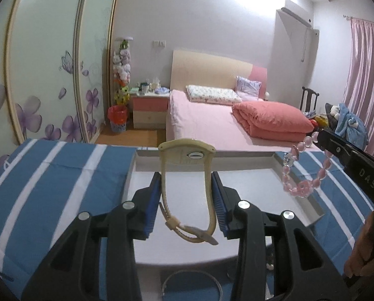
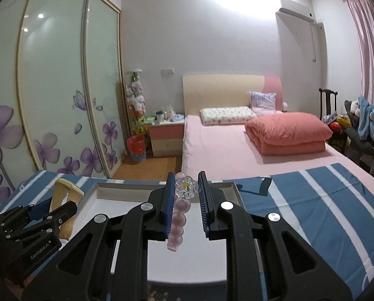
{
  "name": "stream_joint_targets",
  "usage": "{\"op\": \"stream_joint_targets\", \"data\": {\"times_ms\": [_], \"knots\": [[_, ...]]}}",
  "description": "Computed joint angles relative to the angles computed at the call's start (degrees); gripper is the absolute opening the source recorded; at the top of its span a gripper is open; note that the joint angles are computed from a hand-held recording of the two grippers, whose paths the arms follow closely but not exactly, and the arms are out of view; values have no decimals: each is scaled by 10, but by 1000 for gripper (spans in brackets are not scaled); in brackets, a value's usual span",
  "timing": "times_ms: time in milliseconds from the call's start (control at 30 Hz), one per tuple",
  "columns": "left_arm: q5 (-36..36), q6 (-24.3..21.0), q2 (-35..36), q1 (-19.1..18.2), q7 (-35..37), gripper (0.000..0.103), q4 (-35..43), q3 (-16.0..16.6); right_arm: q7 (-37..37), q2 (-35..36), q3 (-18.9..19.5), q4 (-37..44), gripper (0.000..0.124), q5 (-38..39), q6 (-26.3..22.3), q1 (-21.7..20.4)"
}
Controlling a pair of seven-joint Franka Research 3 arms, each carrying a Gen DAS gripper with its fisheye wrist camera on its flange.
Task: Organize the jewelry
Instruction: 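Carry both items into the grey tray and open both tools to release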
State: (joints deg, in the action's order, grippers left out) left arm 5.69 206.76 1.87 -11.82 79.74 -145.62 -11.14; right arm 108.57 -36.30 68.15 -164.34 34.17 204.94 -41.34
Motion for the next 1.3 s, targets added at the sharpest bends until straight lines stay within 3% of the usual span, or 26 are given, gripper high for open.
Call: {"op": "stream_joint_targets", "data": {"times_ms": [100,267,400,633,667,700,767,1100,1300], "knots": [[-28,-23,30,-12,30,39,30,2,-4,48,11,18,20,-16,-2,-29],[-17,-43,65,-22,28,40,58,15,-1,75,37,39,20,-38,-31,-67],[3,-52,80,-20,10,40,69,19,11,109,19,46,20,-75,-49,-76],[-10,-56,94,-44,23,43,82,42,60,91,25,55,21,-102,-118,-104],[-14,-57,92,-47,23,46,81,43,67,87,25,56,27,-108,-125,-106],[-17,-56,92,-47,22,48,80,44,73,87,23,56,41,-115,-126,-106],[-24,-55,88,-49,23,50,78,46,87,77,22,52,56,-126,-122,-104],[-40,-50,65,-42,23,50,63,43,146,44,1,49,56,-190,-127,-91],[-20,-40,38,-17,5,51,35,29,174,14,-48,23,56,-222,-132,-39]]}}
